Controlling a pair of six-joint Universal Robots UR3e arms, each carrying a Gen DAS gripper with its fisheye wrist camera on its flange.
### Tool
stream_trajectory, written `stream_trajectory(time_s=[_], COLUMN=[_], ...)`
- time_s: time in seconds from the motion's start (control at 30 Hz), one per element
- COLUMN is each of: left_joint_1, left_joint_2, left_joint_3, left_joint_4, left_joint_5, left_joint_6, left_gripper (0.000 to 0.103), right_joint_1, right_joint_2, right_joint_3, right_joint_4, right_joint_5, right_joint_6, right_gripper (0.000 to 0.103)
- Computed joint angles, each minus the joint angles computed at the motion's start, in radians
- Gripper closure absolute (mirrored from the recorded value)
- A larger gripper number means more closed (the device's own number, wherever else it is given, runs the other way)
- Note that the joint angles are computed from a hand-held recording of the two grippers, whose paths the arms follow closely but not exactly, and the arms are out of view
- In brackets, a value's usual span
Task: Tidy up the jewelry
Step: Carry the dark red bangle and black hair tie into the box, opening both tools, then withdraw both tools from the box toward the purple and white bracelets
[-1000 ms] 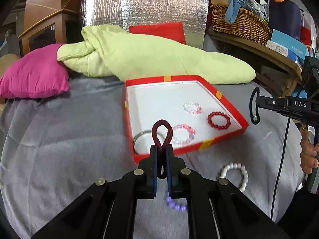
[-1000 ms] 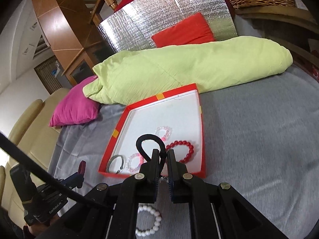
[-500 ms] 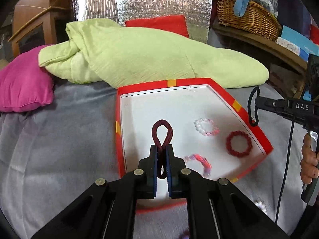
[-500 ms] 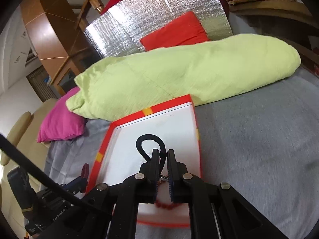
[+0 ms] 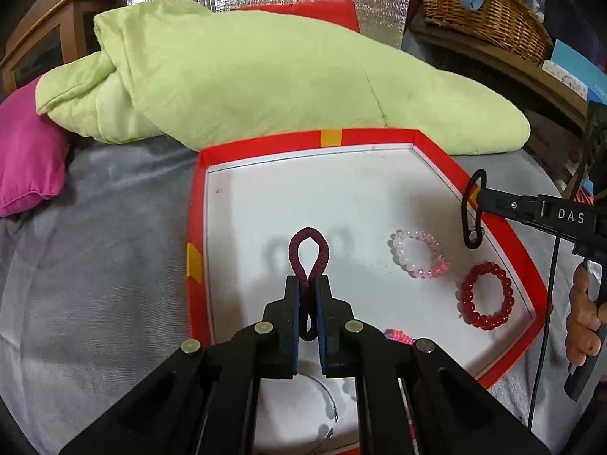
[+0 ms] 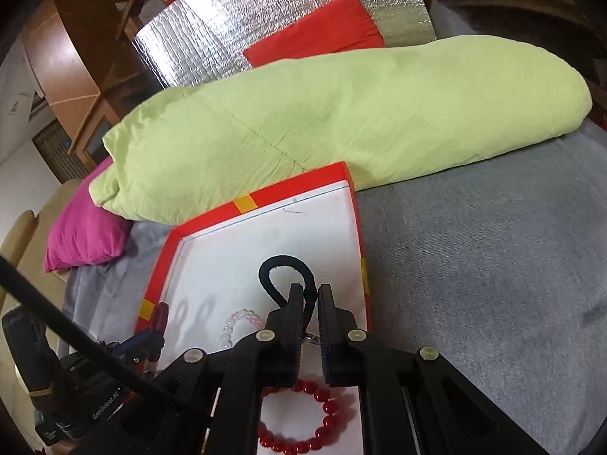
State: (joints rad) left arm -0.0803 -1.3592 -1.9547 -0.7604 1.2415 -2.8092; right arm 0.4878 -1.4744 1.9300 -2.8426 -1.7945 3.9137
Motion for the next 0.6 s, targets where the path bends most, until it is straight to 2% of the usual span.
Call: stream_trajectory(time_s=[0.07,0.1,0.13,0.17,0.2,0.23,0.37,0.43,0.47,0.6], left_joint_1=[-0.019,-0.025,-0.029,-0.029,-0.026,-0.015,0.043,0.091,0.108,0.230], left_joint_2=[-0.011,-0.013,-0.017,-0.009,0.003,0.020,0.092,0.135,0.148,0.215], left_joint_3=[0.013,0.018,0.026,0.027,0.021,0.012,0.001,-0.010,-0.014,-0.026], left_joint_4=[-0.001,-0.002,-0.005,-0.006,0.002,0.009,-0.019,-0.042,-0.049,-0.156], left_joint_5=[0.024,0.035,0.046,0.058,0.065,0.061,0.037,0.010,0.003,-0.031], left_joint_6=[-0.013,-0.015,-0.017,-0.022,-0.029,-0.031,-0.027,-0.025,-0.026,-0.011], left_gripper=[0.094,0.088,0.076,0.068,0.055,0.050,0.048,0.038,0.037,0.035], right_joint_1=[0.001,0.004,0.006,0.007,0.007,0.004,0.012,0.022,0.026,0.024], right_joint_2=[0.006,0.006,0.002,-0.006,-0.021,-0.038,-0.098,-0.133,-0.152,-0.242], right_joint_3=[-0.001,-0.004,-0.003,0.000,0.014,0.031,0.054,0.058,0.064,0.088], right_joint_4=[-0.002,0.004,0.009,0.013,0.004,-0.008,0.004,0.036,0.048,0.153], right_joint_5=[0.002,-0.004,-0.011,-0.018,-0.024,-0.023,-0.053,-0.080,-0.091,-0.107], right_joint_6=[-0.002,-0.001,-0.001,0.002,0.012,0.022,0.023,0.028,0.034,0.066], right_gripper=[0.091,0.091,0.091,0.089,0.080,0.070,0.066,0.066,0.066,0.066])
